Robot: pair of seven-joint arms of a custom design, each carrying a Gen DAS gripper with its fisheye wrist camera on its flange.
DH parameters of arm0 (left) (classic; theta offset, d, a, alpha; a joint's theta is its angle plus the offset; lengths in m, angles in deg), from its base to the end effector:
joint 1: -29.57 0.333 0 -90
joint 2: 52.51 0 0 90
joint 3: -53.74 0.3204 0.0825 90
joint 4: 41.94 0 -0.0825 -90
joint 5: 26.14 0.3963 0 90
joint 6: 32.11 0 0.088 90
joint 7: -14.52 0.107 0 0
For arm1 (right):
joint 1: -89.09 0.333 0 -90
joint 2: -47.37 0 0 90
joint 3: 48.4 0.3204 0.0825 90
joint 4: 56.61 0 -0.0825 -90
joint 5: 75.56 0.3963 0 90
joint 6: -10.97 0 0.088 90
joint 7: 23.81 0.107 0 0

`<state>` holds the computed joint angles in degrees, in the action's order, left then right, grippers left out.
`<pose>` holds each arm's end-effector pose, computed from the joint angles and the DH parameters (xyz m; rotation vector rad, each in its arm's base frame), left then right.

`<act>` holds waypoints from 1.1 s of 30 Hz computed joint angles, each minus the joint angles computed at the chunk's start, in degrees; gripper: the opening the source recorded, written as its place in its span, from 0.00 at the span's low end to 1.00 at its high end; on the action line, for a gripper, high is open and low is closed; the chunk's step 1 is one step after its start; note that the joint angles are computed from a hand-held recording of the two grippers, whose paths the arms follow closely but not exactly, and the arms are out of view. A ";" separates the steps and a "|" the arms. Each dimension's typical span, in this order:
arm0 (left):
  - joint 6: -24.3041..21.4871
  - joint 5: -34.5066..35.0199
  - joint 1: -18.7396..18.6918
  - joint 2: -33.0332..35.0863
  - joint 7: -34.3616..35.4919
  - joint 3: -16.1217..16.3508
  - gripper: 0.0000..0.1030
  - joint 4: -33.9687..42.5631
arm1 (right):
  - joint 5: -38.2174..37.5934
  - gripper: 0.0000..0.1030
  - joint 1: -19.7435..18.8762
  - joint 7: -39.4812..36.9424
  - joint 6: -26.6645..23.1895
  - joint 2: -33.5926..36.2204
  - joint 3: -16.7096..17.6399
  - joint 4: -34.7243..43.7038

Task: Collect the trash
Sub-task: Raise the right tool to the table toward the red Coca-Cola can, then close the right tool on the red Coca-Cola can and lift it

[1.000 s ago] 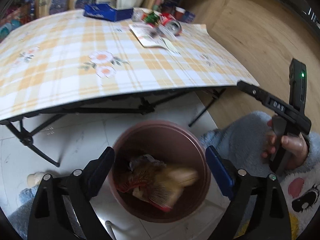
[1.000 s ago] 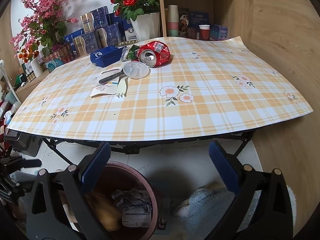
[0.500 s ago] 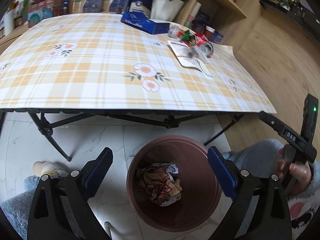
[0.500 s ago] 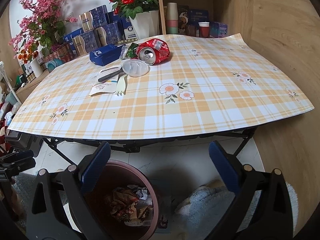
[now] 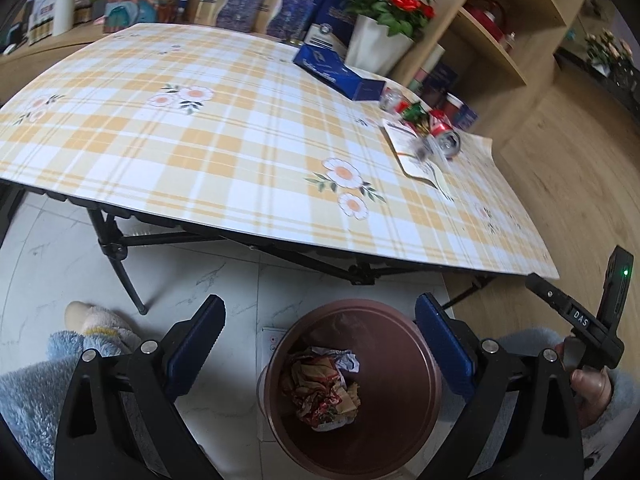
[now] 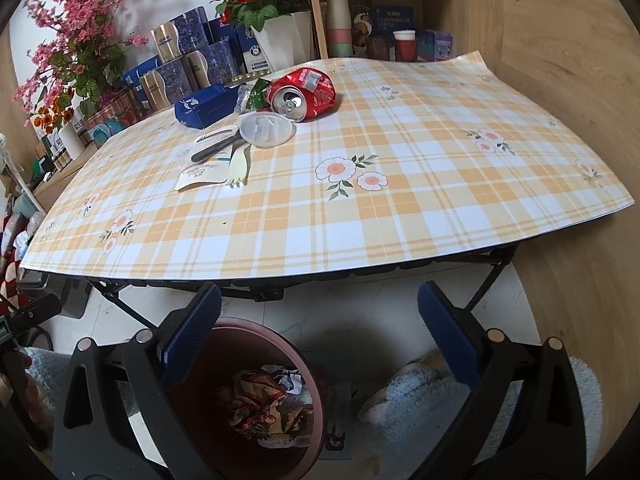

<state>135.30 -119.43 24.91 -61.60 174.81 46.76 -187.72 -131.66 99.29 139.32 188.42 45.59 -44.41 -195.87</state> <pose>0.4484 -0.0280 0.3389 -2.0402 1.8371 -1.1064 0.4777 0.1920 0.3690 -1.7037 1.8147 -0.5001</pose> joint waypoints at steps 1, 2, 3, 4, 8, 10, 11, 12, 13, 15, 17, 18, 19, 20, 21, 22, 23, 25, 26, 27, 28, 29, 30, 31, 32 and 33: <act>0.08 -0.20 0.11 0.03 -0.15 0.11 0.91 0.06 | 3.67 0.94 0.34 -3.34 0.24 0.17 -0.22 -0.13; 0.20 -0.45 0.20 0.14 -0.30 0.16 0.91 0.15 | 6.56 0.94 0.55 -5.99 0.32 0.39 -0.37 0.00; 0.28 -0.61 0.36 0.31 -0.61 0.25 0.91 0.32 | 8.91 0.94 0.71 -8.11 0.49 0.61 -0.47 0.19; 0.33 -0.77 0.50 0.39 -0.79 0.30 0.91 0.44 | 10.38 0.94 0.77 -9.57 0.77 0.94 -0.58 0.62; 0.84 -2.35 1.25 0.50 -0.83 0.49 0.91 1.08 | 11.44 0.94 0.95 -11.53 0.81 3.18 -1.82 4.68; 0.83 -2.71 1.78 0.36 -1.14 0.66 0.91 1.41 | 13.34 0.94 1.32 -13.56 0.97 4.75 -2.95 7.22; 0.79 -2.05 2.06 0.31 -2.12 0.77 0.91 1.58 | 14.64 0.94 1.54 -14.92 0.98 5.72 -3.54 8.73; 0.70 -1.20 2.26 0.26 -3.15 0.88 0.91 1.70 | 16.99 0.94 1.47 -17.30 0.78 7.13 -3.81 10.88; 0.59 -0.36 2.43 0.21 -4.19 1.03 0.91 1.86 | 19.06 0.94 1.37 -19.40 0.62 8.19 -3.99 12.40; 0.58 1.44 2.71 0.17 -6.07 1.35 0.91 2.47 | 22.89 0.94 0.99 -23.19 0.05 11.08 -4.25 16.58; 0.79 2.45 2.86 0.19 -6.99 1.72 0.91 3.59 | 28.28 0.94 -0.81 -29.03 -1.12 15.11 -2.85 22.14; 0.98 2.72 2.90 0.34 -7.26 1.85 0.91 4.29 | 30.62 0.94 -1.71 -31.99 -1.98 17.16 -1.96 24.97; 1.08 2.97 2.96 0.57 -7.47 2.01 0.91 5.01 | 33.03 0.94 -2.90 -35.46 -3.35 19.73 -0.68 28.53; 1.13 3.06 3.04 0.95 -7.56 2.17 0.91 5.98 | 34.68 0.94 -3.54 -38.22 -4.74 22.28 0.02 32.09; 1.22 3.16 3.09 1.38 -7.64 2.26 0.91 6.80 | 36.81 0.94 -4.77 -41.91 -6.64 25.63 1.61 36.69; 1.50 3.24 3.12 1.84 -7.88 2.26 0.91 7.70 | 38.44 0.94 -5.36 -44.43 -8.18 27.97 2.55 39.92; 1.66 3.51 3.17 2.36 -8.31 2.26 0.91 8.59 | 40.24 0.94 -6.02 -47.34 -10.60 31.30 3.80 44.66; 1.86 3.89 3.23 3.58 -9.25 2.18 0.91 10.55 | 43.60 0.94 -6.79 -51.75 -14.64 36.45 5.66 52.10; 1.92 4.11 3.25 4.31 -9.63 2.11 0.91 11.63 | 44.70 0.94 -6.31 -52.81 -16.72 39.26 5.55 56.35; 2.02 4.48 3.27 4.88 -10.04 2.00 0.91 12.40 | 46.07 0.94 -6.25 -54.14 -18.12 41.28 5.90 59.40; 2.09 4.87 3.29 5.37 -10.43 1.90 0.91 13.01 | 47.54 0.94 -6.21 -55.54 -20.03 43.61 6.36 62.95; 2.15 5.20 3.31 5.91 -10.77 1.79 0.91 13.67 | 48.66 0.94 -5.86 -56.42 -21.57 45.41 6.33 65.77; 2.11 5.50 3.32 6.54 -11.15 1.67 0.91 14.42 | 50.06 0.94 -5.79 -57.76 -23.31 47.39 6.78 68.82; 1.99 5.85 3.35 7.11 -11.51 1.55 0.91 15.05 | 51.29 0.94 -5.61 -58.88 -24.97 49.07 7.00 71.43; 1.83 6.39 3.40 7.66 -11.96 1.42 0.91 15.60 | 52.56 0.94 -5.45 -60.21 -26.65 50.92 7.36 74.29; 1.67 6.97 3.44 8.15 -12.43 1.27 0.91 16.06 | 53.60 0.94 -5.23 -61.43 -27.94 52.13 7.52 76.19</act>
<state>136.97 -112.46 28.35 -53.44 162.38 48.03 -171.66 -78.06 94.06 77.88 160.48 97.72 -36.89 -119.68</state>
